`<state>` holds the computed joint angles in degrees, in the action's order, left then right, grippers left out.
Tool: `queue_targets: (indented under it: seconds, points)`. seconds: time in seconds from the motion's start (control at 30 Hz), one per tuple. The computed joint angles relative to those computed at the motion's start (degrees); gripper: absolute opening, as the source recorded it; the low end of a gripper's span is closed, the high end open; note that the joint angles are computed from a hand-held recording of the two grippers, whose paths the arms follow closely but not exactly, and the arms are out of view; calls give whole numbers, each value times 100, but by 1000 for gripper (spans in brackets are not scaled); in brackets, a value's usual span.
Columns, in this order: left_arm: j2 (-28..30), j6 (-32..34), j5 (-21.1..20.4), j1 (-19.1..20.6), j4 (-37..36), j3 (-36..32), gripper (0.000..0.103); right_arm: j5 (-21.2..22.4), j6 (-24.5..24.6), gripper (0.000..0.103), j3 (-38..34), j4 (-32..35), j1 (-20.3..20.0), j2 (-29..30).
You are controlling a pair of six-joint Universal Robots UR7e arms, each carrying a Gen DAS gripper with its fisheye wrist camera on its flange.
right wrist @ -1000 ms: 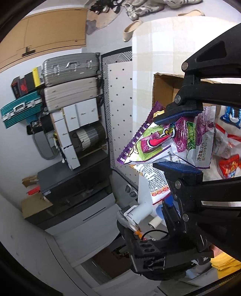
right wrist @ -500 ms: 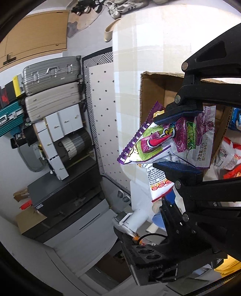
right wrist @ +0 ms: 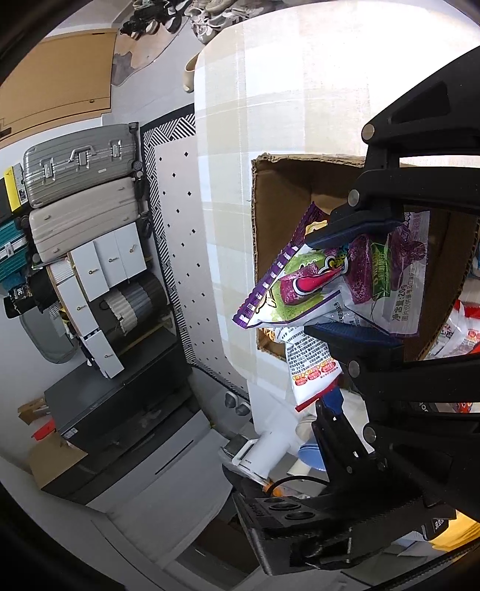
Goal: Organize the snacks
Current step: 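Open both tools to drop the two bags into the cardboard box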
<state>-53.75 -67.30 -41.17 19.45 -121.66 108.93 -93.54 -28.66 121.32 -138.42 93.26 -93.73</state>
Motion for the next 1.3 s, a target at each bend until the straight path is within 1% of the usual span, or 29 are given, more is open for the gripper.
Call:
queue_targets:
  seconds: [0.17, 0.23, 0.37, 0.47, 0.53, 0.57, 0.8, 0.87, 0.97, 1.03, 1.13, 1.2, 1.27, 1.3]
  points:
    - [47, 62, 69, 117, -110, 32, 32, -44, 23, 41, 12, -13, 18, 54]
    - [49, 46, 84, 111, -50, 25, 32, -78, 18, 41, 52, -43, 39, 48]
    - [55, 106, 137, 146, -165, 60, 32, -117, -10, 41, 76, -63, 22, 80]
    - [2, 100, 141, 124, -224, 139, 36, -181, 2, 41, 81, -66, 27, 107]
    - [-58, -22, 150, 68, -69, 167, 38, -221, -7, 41, 94, -84, 36, 116]
    - [-46, 30, 170, 78, -118, 164, 38, -243, 4, 41, 82, -74, 52, 138]
    - [-218, -352, 81, -208, 229, 355, 38, -335, 23, 41, 118, -151, 90, 169]
    - [-204, -401, 86, -238, 367, 308, 38, -347, 66, 41, 130, -135, 91, 172]
    - [-285, -543, 57, -318, 463, 384, 43, -386, 90, 41, 147, -186, 104, 169]
    - [-292, -710, 48, -358, 655, 365, 49, -406, 126, 42, 139, -132, 109, 166]
    - [-335, -794, -18, -373, 720, 381, 49, -480, 175, 44, 139, -166, 154, 158]
    - [-351, -900, -37, -398, 873, 357, 49, -478, 198, 47, 152, -159, 156, 109]
    - [-379, -982, -56, -432, 943, 359, 50, -485, 195, 49, 159, -151, 159, 48]
    - [-405, -1010, -57, -455, 962, 374, 53, -460, 202, 49, 153, -110, 171, 13]
